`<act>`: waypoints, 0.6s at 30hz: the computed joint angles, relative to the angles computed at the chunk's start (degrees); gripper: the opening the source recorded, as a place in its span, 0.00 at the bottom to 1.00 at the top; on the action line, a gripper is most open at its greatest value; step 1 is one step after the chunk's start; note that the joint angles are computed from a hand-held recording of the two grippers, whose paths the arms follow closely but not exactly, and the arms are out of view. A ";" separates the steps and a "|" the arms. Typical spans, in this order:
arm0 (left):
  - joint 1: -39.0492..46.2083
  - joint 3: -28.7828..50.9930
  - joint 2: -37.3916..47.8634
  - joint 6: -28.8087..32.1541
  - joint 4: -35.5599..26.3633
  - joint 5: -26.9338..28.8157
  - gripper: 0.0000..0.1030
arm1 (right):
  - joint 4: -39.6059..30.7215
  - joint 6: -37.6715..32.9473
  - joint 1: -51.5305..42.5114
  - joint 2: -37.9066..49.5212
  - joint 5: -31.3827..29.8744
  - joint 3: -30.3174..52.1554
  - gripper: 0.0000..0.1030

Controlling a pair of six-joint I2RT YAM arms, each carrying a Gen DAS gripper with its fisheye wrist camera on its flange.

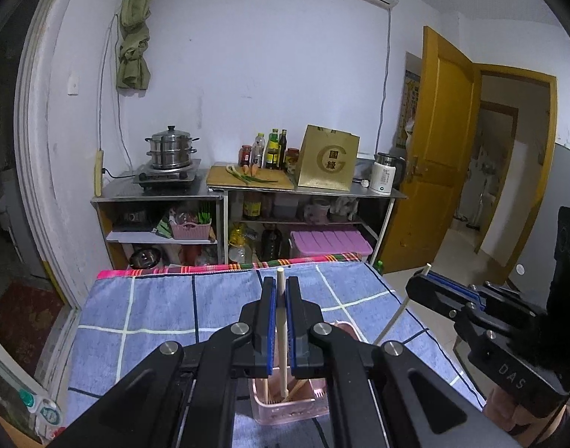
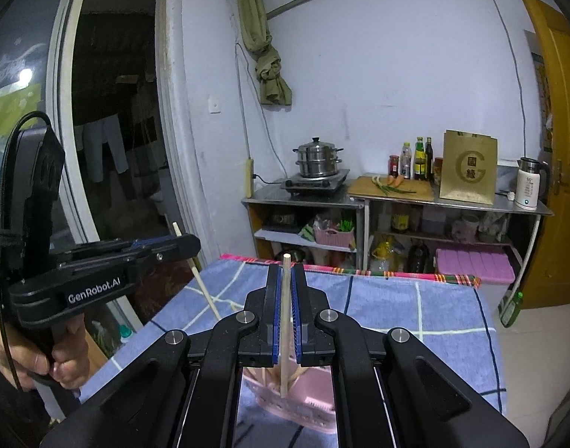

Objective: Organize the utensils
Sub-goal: 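Lift both held chopsticks upright and carry them over the pink basket, then lower the chopsticks into the basket and open both tools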

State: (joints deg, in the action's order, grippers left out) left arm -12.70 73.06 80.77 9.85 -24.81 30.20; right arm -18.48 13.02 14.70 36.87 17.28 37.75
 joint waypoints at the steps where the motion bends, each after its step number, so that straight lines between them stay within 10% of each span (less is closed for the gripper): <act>1: -0.07 0.22 0.70 0.07 0.41 0.10 0.04 | 0.94 0.06 -0.83 0.67 -0.85 -0.09 0.05; 18: -2.05 -3.77 8.34 0.31 8.01 -0.33 0.05 | 11.13 0.29 -8.31 8.64 -9.35 -5.18 0.05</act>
